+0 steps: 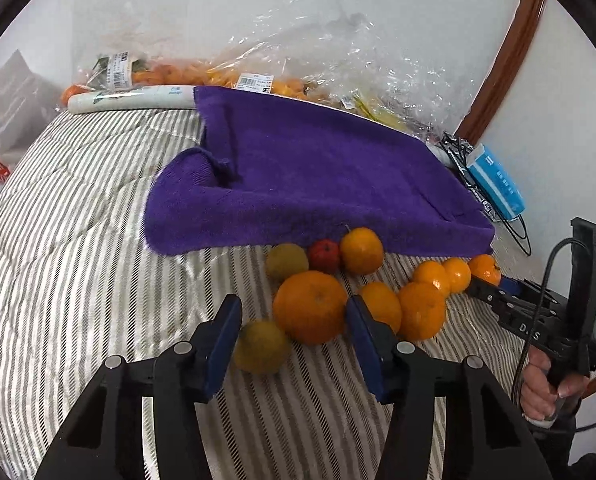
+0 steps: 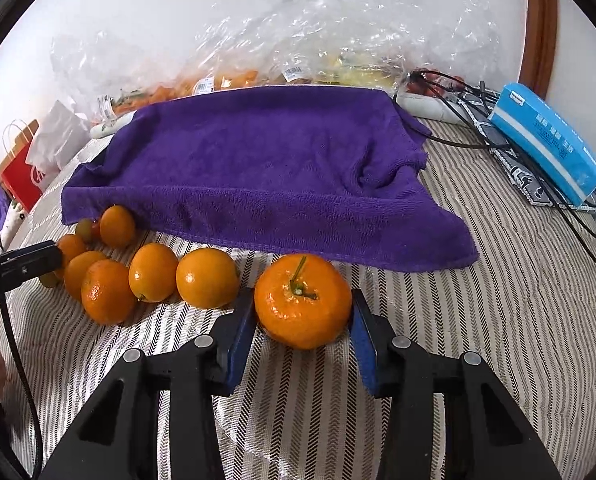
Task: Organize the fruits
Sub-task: 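Grasp the large stemmed tangerine with the right tool while the left tool grasps the small yellow-green fruit, then lift both held fruits up and carry them over the purple towel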
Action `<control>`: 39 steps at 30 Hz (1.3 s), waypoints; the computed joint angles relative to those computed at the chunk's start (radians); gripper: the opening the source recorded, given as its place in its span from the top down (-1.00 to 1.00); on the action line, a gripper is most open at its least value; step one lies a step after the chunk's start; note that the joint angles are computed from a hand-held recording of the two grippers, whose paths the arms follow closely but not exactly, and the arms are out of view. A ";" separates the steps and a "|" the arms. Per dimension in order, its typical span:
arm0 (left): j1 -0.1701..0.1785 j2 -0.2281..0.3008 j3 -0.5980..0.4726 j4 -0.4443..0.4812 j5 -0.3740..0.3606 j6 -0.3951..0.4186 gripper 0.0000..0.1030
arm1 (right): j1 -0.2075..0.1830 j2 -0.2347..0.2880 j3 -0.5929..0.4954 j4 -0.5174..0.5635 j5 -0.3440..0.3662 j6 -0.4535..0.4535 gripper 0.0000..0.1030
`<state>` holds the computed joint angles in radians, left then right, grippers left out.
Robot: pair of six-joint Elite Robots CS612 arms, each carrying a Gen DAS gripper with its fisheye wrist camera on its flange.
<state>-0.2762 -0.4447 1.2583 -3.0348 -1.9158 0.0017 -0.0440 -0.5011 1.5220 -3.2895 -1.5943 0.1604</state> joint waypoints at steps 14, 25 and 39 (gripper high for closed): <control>-0.014 -0.010 0.045 -0.035 0.101 0.061 0.49 | 0.001 0.000 0.000 0.001 -0.001 -0.006 0.11; -0.007 0.001 0.025 -0.033 0.068 0.009 0.51 | 0.001 0.000 -0.001 0.001 0.003 -0.019 0.14; -0.007 -0.029 0.071 -0.123 0.103 -0.016 0.51 | -0.003 -0.015 0.031 -0.076 0.025 -0.021 0.15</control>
<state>-0.2836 -0.4739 1.3293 -3.1576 -1.8131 -0.0139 -0.0474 -0.5157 1.5530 -3.3654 -1.5693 0.1394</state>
